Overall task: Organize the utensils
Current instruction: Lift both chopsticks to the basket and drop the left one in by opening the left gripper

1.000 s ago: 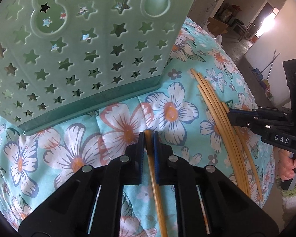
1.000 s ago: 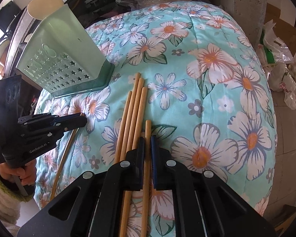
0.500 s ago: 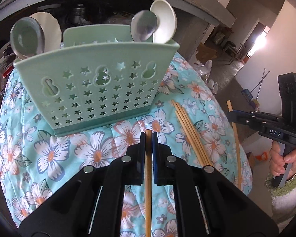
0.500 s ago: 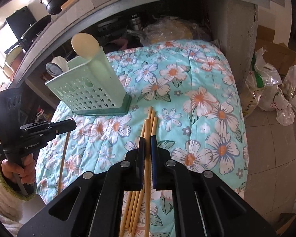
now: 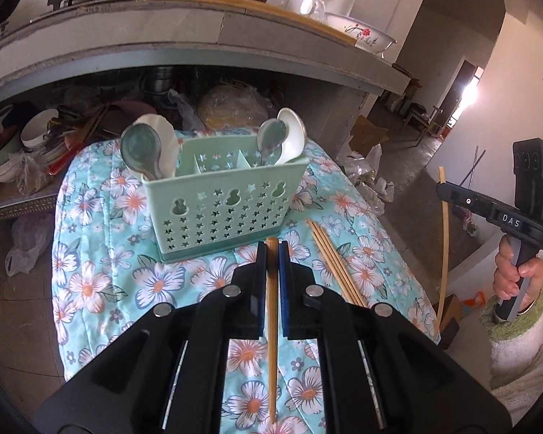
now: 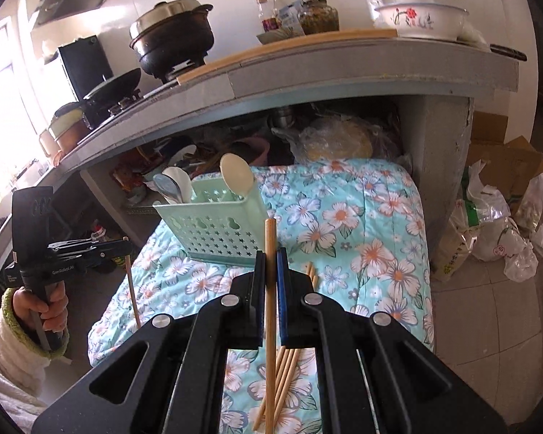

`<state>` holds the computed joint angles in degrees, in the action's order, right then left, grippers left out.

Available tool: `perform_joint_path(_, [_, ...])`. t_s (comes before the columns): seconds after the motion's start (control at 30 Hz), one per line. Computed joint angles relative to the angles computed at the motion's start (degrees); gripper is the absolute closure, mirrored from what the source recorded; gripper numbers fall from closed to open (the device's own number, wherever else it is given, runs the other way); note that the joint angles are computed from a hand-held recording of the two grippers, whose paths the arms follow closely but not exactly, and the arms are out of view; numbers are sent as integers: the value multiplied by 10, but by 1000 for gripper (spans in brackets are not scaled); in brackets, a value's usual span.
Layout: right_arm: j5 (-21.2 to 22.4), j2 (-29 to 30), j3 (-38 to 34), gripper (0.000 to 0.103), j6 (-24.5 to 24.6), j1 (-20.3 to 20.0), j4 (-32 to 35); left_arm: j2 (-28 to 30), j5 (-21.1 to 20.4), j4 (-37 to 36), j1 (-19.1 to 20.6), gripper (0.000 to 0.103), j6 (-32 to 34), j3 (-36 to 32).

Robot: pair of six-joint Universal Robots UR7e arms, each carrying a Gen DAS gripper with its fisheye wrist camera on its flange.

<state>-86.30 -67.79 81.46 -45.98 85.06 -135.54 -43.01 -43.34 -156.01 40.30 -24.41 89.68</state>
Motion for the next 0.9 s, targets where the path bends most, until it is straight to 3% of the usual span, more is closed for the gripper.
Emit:
perform_joint_path(0.27, [43,-5,-11,97,-6,24,-13,-17,69,-111,-37,97,83,-1])
perform_joint_path(0.47, [65,4,-22,97,0,37,-20,9,100,-269,-49,97,225,-56])
perform_joint_path(0.7, [69,14,-32,97,6,47,-17,82,109,-415,-33,98,389,-185])
perform_joint_path(0.9, [66,24,-42,97,12,43,-3,116,86,-407,3,98,391,-255])
